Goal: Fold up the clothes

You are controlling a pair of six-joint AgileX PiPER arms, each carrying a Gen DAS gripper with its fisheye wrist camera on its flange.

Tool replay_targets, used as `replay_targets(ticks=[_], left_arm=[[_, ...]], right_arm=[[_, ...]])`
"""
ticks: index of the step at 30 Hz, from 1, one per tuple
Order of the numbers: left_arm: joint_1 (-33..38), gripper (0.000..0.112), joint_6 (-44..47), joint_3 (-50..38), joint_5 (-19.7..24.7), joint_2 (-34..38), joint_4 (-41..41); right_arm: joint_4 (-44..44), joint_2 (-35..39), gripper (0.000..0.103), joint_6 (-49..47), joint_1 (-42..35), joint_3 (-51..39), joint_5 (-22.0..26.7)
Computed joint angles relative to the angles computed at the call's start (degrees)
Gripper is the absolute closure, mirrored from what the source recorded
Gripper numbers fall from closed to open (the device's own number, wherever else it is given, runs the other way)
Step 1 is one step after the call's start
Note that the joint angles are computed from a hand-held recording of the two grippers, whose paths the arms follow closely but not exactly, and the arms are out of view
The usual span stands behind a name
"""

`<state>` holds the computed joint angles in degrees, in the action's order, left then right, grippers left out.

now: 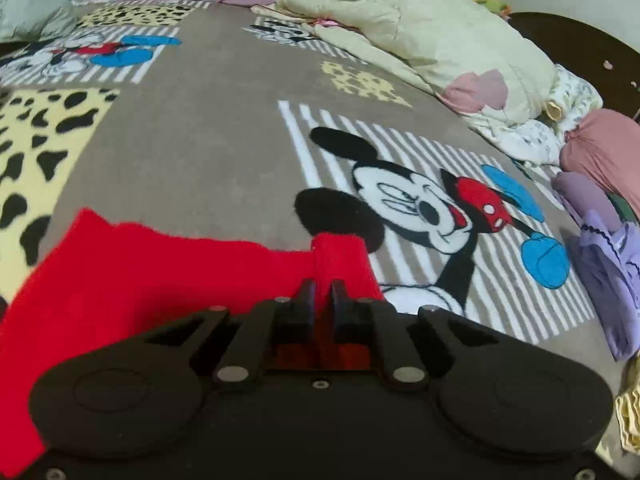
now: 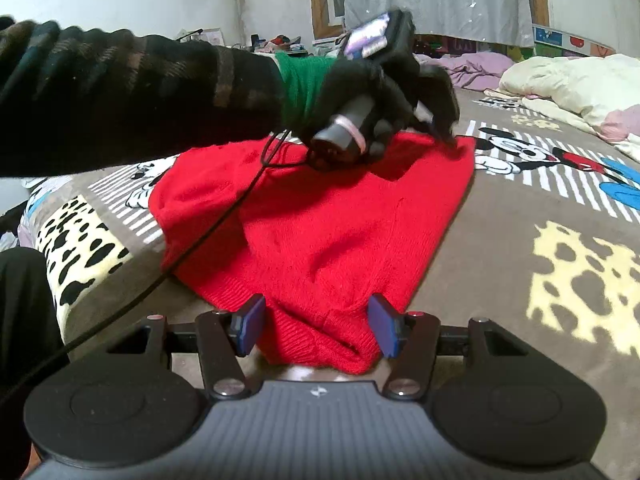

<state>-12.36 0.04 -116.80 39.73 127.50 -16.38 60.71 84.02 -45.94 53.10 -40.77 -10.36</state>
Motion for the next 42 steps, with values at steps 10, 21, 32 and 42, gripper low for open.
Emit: replay_targets(ticks=[10,21,32,42], left_arm=[[-3.0,0.095,6.5,8.8,-0.2,-6.3,-1.4],[7.1,0.073,15.5,46.4,-14.6,-35.7,-16.0],[28.2,0.072,34.1,73.0,-12.3,-53.3,-42.6],[26.6,0.072,44.1,70.8,-16.3,-45.9,-55.6]], right_arm=[[5.8,0.0,0.045,-6.3,0.7,-0.3,-0.6],[23.5,0.4,0.046,-25.2,5.5,-1.7,-7.4],[27.9,-1.6,0.047,-31.1,10.2,-2.2,-13.9],[33.0,1.4,0.047,-38.6,10.8,-4.3,-14.8]])
